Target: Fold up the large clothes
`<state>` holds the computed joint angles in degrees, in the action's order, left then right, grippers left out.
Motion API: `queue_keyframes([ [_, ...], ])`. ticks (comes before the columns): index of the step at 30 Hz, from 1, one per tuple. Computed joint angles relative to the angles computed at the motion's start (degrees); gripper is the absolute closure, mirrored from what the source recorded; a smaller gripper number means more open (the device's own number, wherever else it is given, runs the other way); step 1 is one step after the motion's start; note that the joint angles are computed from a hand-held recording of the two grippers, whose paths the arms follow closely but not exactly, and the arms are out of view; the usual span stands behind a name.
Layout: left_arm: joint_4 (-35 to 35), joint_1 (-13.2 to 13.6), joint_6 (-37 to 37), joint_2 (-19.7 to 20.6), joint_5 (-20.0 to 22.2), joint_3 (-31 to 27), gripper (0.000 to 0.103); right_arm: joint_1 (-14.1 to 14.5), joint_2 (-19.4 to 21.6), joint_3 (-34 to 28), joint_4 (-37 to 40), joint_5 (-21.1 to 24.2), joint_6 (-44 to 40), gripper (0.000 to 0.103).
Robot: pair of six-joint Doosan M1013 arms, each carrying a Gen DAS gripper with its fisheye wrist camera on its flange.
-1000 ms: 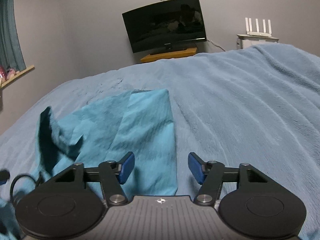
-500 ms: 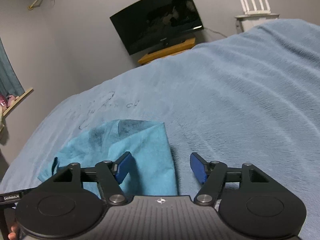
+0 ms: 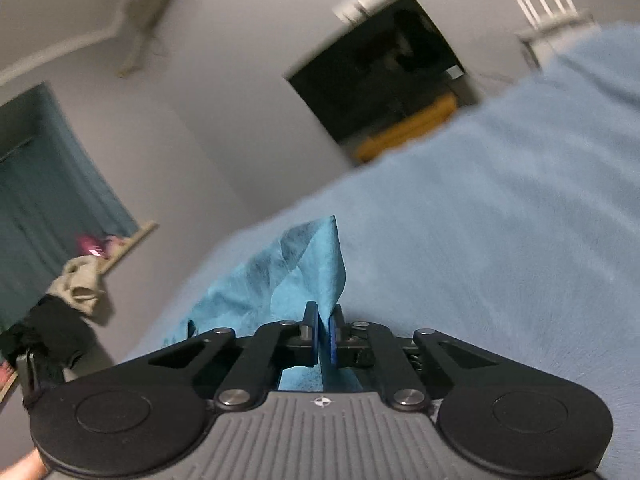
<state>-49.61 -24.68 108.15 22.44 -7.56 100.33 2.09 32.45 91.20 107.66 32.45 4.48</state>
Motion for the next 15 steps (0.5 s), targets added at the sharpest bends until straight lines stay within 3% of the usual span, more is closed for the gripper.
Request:
queue_keyframes([
  [4, 12.5, -2.2, -9.9, -5.2, -2.6, 4.5, 0.103, -1.0, -5.6, 6.8, 5.4, 4.0, -8.9, 0.098],
  [5, 12.4, -2.9, -9.5, -6.3, -3.2, 5.6, 0.103, -1.4, -7.4, 9.0, 6.1, 5.1, -10.7, 0.098],
  [9, 4.2, -6.7, 0.6, -11.0, -5.5, 9.9, 0.103, -2.6, -13.8, 16.7, 7.8, 7.8, -15.6, 0.098],
  [12, -7.8, -10.2, 12.9, -13.7, -7.6, 13.1, 0.103, -3.7, -18.4, 22.3, 8.1, 8.7, -19.6, 0.098],
  [15, -14.3, -13.3, 16.2, -16.0, -9.5, 16.6, 0.103, -4.9, -22.5, 27.4, 6.7, 10.7, -19.9, 0.097],
])
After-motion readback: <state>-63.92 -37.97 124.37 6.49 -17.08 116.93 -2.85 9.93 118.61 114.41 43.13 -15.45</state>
